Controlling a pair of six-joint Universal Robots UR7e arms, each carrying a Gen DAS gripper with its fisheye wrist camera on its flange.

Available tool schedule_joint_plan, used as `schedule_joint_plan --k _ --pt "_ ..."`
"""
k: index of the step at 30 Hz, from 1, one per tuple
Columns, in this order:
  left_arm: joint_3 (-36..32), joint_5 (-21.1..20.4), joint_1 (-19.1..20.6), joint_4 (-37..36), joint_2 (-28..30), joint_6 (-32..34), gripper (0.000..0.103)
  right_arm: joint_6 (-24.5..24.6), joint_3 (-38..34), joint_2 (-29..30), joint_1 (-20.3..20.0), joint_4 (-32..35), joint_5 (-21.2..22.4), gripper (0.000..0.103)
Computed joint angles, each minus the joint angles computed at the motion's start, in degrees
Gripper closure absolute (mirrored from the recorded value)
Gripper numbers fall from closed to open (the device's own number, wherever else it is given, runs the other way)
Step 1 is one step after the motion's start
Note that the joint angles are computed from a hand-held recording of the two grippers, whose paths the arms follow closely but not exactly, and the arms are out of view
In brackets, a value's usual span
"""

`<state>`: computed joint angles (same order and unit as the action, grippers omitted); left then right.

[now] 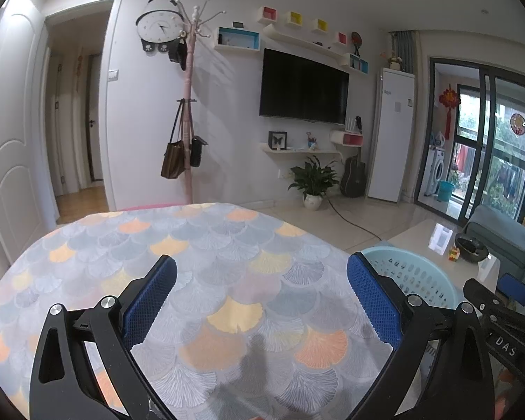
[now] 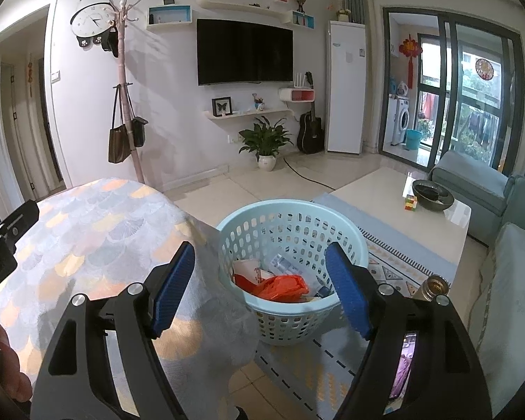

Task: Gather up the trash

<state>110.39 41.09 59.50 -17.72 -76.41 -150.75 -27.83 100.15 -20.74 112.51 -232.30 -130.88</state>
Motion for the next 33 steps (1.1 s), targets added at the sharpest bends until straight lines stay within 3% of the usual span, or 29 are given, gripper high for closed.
schedule_joint_plan --k 33 --pt "0.74 -0.04 0.13 -0.34 -0.25 0.08 0.008 0.0 1.13 -0.79 0.97 -0.59 0.14 0.028"
